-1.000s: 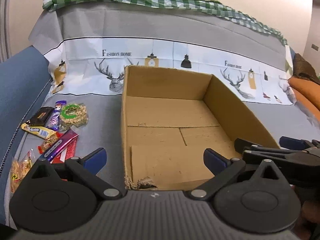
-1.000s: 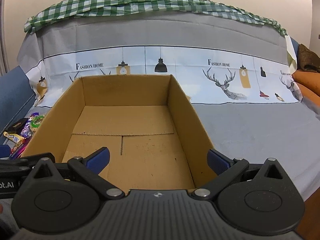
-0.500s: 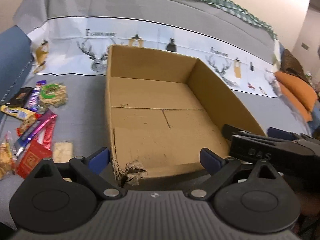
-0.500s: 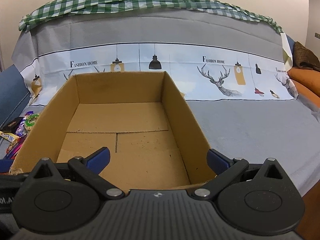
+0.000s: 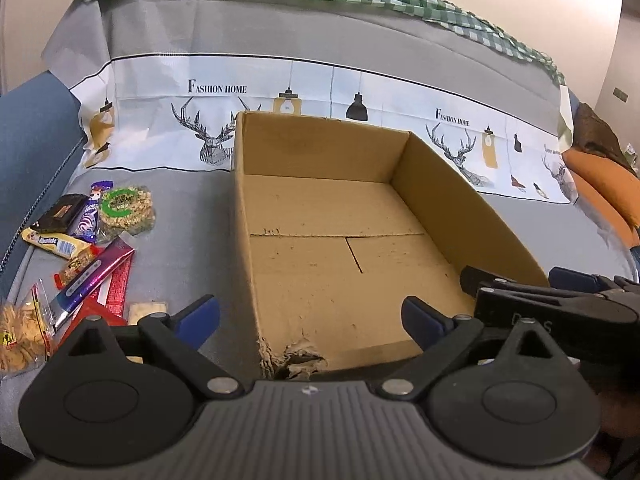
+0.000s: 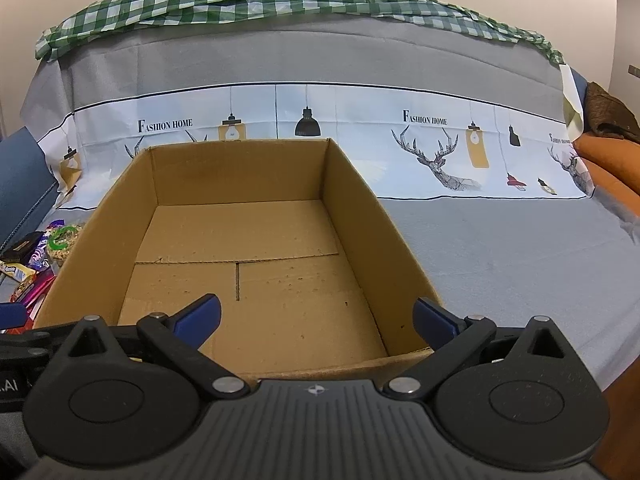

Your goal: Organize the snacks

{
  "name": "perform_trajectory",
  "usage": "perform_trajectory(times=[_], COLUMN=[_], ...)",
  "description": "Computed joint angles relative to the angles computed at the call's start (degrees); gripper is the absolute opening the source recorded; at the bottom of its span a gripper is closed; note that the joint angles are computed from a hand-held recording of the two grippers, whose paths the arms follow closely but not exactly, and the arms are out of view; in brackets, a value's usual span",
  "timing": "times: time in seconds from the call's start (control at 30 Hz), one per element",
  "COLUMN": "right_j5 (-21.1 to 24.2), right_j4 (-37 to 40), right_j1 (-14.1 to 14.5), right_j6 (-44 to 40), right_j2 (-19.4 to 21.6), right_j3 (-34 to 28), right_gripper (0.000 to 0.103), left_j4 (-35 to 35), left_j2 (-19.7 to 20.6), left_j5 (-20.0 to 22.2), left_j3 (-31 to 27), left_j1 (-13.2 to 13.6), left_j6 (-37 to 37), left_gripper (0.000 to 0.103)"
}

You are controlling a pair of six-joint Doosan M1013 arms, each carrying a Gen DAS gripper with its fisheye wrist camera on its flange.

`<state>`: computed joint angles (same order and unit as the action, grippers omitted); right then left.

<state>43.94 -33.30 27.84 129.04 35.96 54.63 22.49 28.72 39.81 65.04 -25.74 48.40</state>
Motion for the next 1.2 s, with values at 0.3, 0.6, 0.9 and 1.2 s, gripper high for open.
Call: perform_trajectory(times=[0.3,0.6,0.9,1.2], right_j5=[-0.7,-7.6,-25.7,-27.1], right_j4=[-1.2,-3.1,3.3,50.0], right_j1=[0.0,0.2,1.4,3.2], right_j6=[0.6,4.2,-6.3,-54.8], right_j2=[-0.1,-1.5,-3.2,-1.8], right_j3=[0.4,3.2,7.7,6.8], right_gripper=[0.100,0.062,0.048,0.048], left_j4=[1.4,7.0,3.2,8.1], left_j2=[-0.2,-3.1,-7.0,-8.2], left_j5=[-1.2,-7.5,-9.4,0.6], left_j3=[0.6,4.8,7.2,11.9], left_j1=[-0.2,0.4,5.3,9.8], left_j6=[-1.4,-3.0,12.2,-7.2], left_gripper=[0.099,0.049,0.034,0.031])
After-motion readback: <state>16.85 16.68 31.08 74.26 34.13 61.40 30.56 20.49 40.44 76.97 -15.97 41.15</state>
